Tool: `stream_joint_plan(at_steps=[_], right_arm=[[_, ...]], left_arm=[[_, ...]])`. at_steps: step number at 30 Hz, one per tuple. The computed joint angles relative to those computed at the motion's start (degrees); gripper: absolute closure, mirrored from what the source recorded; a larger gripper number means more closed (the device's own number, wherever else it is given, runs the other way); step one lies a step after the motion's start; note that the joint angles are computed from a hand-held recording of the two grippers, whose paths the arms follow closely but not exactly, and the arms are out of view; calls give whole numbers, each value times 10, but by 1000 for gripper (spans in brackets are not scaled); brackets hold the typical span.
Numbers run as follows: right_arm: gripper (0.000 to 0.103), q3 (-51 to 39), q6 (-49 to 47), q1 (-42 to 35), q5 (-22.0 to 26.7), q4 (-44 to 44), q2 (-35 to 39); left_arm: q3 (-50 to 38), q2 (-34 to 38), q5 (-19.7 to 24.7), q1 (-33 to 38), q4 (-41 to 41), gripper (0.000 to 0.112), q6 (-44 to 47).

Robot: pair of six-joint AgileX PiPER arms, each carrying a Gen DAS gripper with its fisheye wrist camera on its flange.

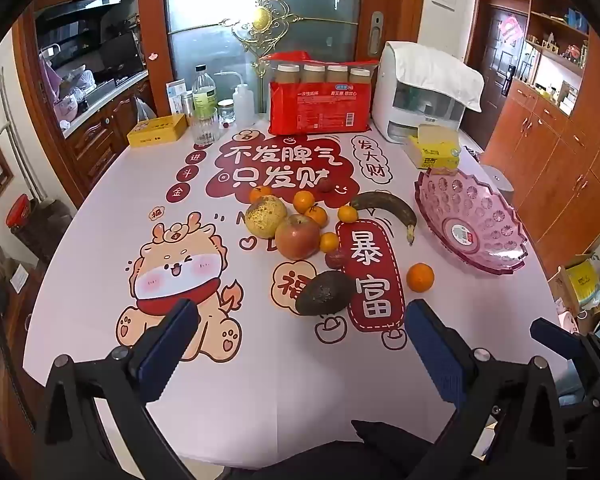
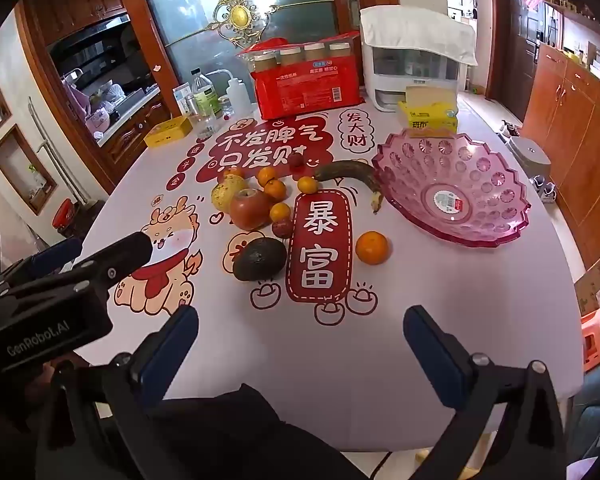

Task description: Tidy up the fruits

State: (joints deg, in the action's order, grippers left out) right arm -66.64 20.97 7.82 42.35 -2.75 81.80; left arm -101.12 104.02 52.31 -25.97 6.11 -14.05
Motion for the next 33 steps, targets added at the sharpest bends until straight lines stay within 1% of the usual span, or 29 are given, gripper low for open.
stream_joint_plan(at_steps=[18,24,33], right_arm=[[0,-11,-4,-4,6,3,10],[0,-18,-1,0,17,1,9],[0,-16,-11,-4,8,7,20]], left_arm=[[-5,2,10,-1,3,10,-1],[-7,2,14,-1,1,10,2],[-9,4,18,0,0,10,3]])
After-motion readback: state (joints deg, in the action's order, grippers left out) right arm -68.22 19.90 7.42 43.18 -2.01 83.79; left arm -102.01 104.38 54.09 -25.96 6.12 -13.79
